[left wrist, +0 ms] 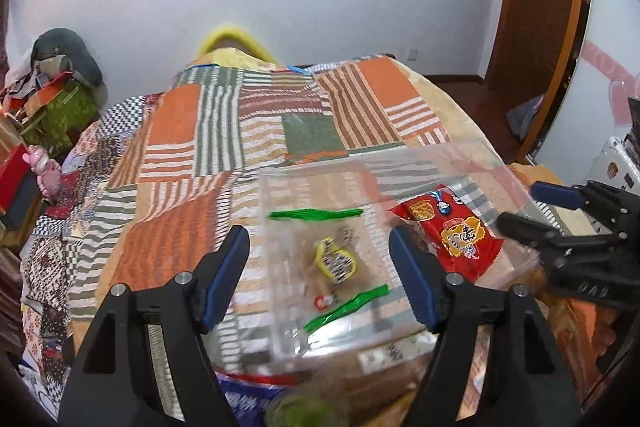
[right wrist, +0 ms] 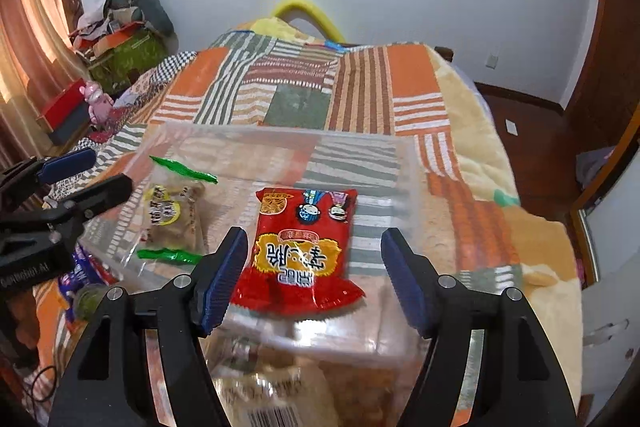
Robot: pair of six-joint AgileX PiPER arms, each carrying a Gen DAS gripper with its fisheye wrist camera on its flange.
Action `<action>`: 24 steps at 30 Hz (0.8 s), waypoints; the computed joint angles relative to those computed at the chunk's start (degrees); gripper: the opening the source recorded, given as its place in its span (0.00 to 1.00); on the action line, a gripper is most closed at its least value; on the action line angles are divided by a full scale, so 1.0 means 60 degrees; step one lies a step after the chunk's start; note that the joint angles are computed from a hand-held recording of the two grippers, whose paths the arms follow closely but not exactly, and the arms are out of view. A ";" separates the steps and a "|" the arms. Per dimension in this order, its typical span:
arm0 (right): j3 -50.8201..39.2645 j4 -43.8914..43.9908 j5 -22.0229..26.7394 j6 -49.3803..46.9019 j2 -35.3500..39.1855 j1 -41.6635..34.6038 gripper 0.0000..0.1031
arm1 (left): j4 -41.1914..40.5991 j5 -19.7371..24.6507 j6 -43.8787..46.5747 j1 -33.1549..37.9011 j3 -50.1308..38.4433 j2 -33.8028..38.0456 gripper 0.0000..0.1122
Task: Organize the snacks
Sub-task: 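Carry both bags over the clear box and release them inside, then grasp the blue biscuit bag with the left tool and lift it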
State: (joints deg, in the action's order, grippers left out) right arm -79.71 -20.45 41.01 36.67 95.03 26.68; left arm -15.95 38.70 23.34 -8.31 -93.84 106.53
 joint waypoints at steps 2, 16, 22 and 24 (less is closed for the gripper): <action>0.0275 -0.0246 0.0039 0.0203 -0.0388 0.0092 0.65 | -0.0275 0.0009 0.0337 0.0313 0.0421 -0.0439 0.66; 0.2723 -0.1418 0.0581 0.2194 -0.2789 0.1254 0.66 | -0.1072 0.0249 0.2099 0.2594 0.3077 -0.2426 0.66; 0.3590 -0.1470 0.0751 0.2972 -0.3232 0.1709 0.69 | -0.1357 0.0240 0.3016 0.3398 0.3952 -0.2605 0.70; 0.3818 -0.1493 0.0756 0.3211 -0.3284 0.1832 0.71 | -0.1299 0.0178 0.3116 0.3557 0.4112 -0.2431 0.70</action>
State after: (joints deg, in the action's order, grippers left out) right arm -56.81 -29.41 45.55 55.93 75.33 37.67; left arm -23.75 39.77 42.03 13.03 -69.17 91.95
